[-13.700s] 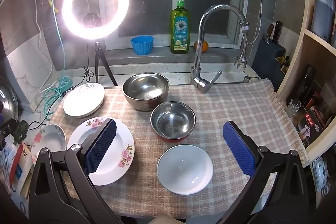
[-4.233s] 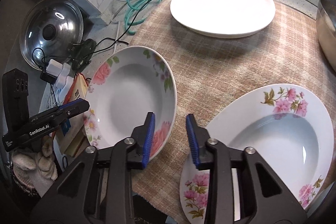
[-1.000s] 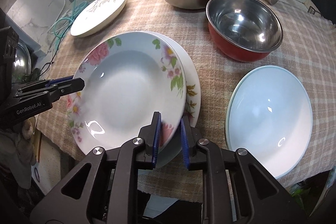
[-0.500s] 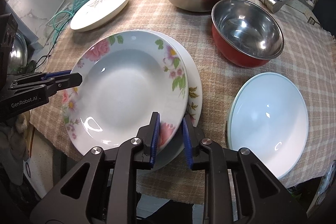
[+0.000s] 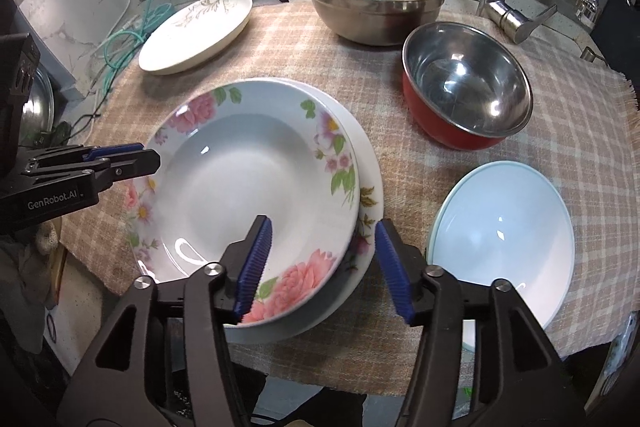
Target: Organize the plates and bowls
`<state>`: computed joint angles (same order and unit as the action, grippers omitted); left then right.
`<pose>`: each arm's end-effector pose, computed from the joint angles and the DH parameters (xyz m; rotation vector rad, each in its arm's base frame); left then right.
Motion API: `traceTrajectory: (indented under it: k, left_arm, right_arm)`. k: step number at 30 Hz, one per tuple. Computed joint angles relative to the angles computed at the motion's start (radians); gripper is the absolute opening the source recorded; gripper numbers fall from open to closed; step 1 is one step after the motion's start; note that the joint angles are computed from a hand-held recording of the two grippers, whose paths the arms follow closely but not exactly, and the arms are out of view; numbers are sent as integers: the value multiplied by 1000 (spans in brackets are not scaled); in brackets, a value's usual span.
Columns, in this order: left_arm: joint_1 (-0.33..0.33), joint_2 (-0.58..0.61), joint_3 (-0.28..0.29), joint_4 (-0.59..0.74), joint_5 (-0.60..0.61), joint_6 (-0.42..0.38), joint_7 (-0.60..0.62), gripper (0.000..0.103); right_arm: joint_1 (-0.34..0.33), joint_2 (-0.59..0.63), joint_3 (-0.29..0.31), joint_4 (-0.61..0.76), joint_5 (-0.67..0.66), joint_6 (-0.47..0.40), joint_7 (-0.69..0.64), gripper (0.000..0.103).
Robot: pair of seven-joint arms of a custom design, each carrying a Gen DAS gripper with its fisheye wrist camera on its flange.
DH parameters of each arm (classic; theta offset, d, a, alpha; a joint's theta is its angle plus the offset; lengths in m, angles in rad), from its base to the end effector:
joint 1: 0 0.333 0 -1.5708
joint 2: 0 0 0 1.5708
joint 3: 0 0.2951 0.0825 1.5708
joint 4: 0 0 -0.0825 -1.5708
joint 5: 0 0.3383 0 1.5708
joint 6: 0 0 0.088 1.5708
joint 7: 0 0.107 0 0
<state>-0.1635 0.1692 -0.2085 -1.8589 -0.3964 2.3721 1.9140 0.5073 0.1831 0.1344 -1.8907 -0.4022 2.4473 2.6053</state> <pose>0.5502 -0.2125 0.4666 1.5880 -2.5799 0.7587 0.4768 0.3506 0.4508 -1.7938 2.0596 -0.3728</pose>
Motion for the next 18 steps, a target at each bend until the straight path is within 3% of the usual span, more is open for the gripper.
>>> traceTrajectory:
  k: [3,4,11,18]
  left_arm:
    - [11,1,2,13,-27,-13,10,54]
    - [14,-4,3,9,-38,-3,13,63]
    - [46,20,17,68,-86,-19,0,67]
    - [72,80,29,166,-58,-21,-18,67]
  right_arm:
    - [2,-8,-3,1,-17,19,18,79]
    - [1,-10,-3,3,-20,32,15,80]
    - [-1,26,3,88,2,59,-54,91]
    - [-45,96,15,179,198,136,-162,91]
